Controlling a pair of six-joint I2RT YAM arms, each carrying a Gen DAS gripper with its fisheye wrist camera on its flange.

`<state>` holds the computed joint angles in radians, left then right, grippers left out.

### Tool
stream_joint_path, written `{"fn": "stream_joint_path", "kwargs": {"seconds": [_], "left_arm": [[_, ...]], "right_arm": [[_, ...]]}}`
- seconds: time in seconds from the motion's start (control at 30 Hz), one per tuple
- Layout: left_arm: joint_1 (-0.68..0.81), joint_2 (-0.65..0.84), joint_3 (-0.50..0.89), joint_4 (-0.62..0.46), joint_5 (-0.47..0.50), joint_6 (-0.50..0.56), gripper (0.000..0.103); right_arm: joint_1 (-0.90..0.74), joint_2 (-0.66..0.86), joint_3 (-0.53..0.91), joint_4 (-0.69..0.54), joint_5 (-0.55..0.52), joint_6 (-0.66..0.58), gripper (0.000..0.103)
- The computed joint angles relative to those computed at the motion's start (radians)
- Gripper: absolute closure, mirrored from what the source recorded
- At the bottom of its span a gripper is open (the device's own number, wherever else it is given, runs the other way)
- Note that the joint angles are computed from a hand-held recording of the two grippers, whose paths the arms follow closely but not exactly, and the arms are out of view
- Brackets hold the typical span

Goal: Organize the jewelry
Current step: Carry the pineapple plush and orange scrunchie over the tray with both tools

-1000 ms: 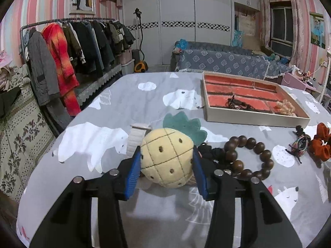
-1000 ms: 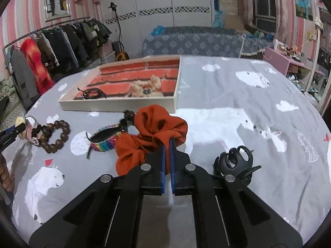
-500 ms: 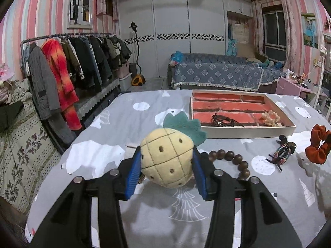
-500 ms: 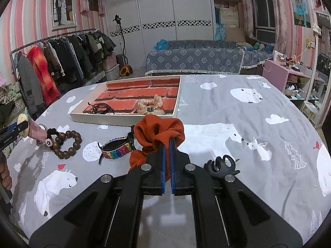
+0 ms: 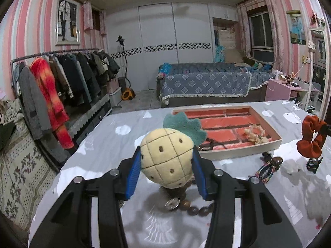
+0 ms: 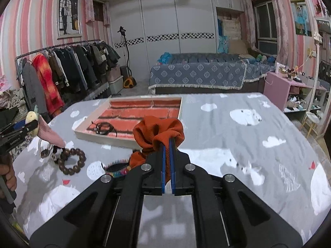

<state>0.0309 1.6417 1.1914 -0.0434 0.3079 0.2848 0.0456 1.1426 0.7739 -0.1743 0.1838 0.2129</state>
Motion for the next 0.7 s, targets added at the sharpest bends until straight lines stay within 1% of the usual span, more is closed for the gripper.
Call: {"fn": "stream_joint_path", "kwargs": {"seconds": [0.13,0.23,0.6,0.7], "left_arm": [[-0.039,0.026,0.044,0.013,-0.010,-0.011,0.057],[-0.062,0.066,0.104,0.009,-0.012,-0.021,0.057],[-0.150,0.247,0.357,-0.033,-0.055,-0.088,0.057],[-0.164,0.314,0.446,-0.062,-0.063,-0.103,0.057]], "right_arm": [[-0.017,0.035,0.053,0.016,-0.009,-0.019,0.098],[-0.029,0.067,0.088,0.033,-0.021,-0.023,0.098],[-0.039,0.243,0.247,0.081,-0.056,-0.026,0.098],[-0.040,0.292,0.289,0.089,-0.061,-0.023,0.098]]}}
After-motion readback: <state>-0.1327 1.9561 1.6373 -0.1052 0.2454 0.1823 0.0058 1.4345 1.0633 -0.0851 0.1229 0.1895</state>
